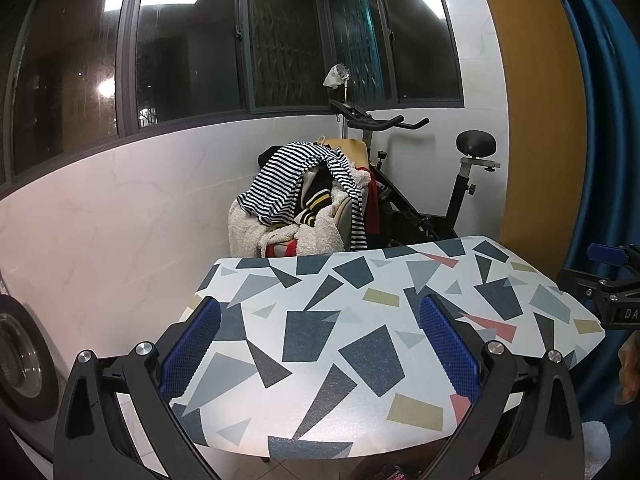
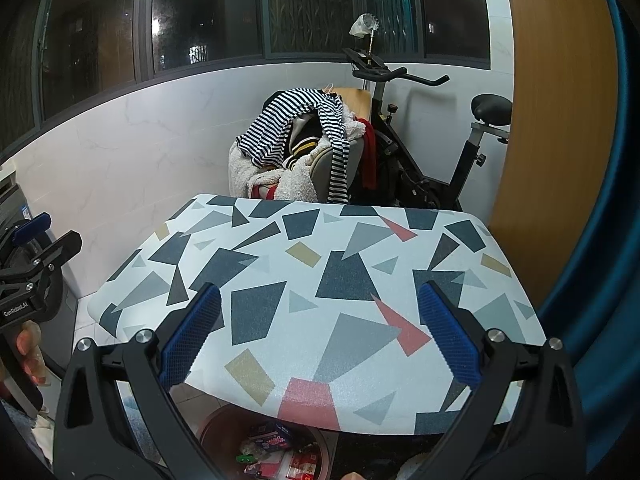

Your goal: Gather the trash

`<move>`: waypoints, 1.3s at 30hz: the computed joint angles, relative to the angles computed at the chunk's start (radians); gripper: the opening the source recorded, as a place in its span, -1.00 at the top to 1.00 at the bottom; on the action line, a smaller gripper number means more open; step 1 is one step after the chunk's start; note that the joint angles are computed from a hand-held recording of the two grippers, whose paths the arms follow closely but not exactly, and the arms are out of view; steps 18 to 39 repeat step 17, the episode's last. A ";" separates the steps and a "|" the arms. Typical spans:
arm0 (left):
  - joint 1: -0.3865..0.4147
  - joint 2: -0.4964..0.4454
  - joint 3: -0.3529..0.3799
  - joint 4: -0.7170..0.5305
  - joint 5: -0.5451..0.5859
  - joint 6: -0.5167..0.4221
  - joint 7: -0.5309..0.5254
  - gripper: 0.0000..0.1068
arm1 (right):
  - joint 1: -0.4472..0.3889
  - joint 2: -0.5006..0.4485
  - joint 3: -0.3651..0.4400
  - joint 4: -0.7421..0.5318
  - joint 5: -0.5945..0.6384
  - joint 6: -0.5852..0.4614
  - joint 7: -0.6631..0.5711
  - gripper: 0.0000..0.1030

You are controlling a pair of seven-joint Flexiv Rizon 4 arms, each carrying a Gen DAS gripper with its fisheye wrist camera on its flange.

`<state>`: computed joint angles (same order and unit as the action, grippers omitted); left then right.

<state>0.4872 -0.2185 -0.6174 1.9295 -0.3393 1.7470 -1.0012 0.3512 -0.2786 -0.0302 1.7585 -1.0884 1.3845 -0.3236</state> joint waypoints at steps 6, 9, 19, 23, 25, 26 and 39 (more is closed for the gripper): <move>0.009 -0.001 -0.010 0.001 0.002 0.004 0.000 -0.82 | -0.001 0.000 0.002 0.000 0.005 -0.001 -0.004 -0.89; 0.010 0.001 -0.009 0.003 0.008 0.004 -0.008 -0.82 | 0.002 0.001 0.003 0.000 0.005 -0.005 -0.003 -0.89; -0.123 -0.007 0.140 -0.025 0.029 0.010 -0.034 -0.82 | 0.000 0.001 0.002 0.001 0.006 -0.001 -0.005 -0.89; -0.123 -0.007 0.140 -0.025 0.029 0.010 -0.034 -0.82 | 0.000 0.001 0.002 0.001 0.006 -0.001 -0.005 -0.89; -0.123 -0.007 0.140 -0.025 0.029 0.010 -0.034 -0.82 | 0.000 0.001 0.002 0.001 0.006 -0.001 -0.005 -0.89; -0.123 -0.007 0.140 -0.025 0.029 0.010 -0.034 -0.82 | 0.000 0.001 0.002 0.001 0.006 -0.001 -0.005 -0.89; -0.123 -0.007 0.140 -0.025 0.029 0.010 -0.034 -0.82 | 0.000 0.001 0.002 0.001 0.006 -0.001 -0.005 -0.89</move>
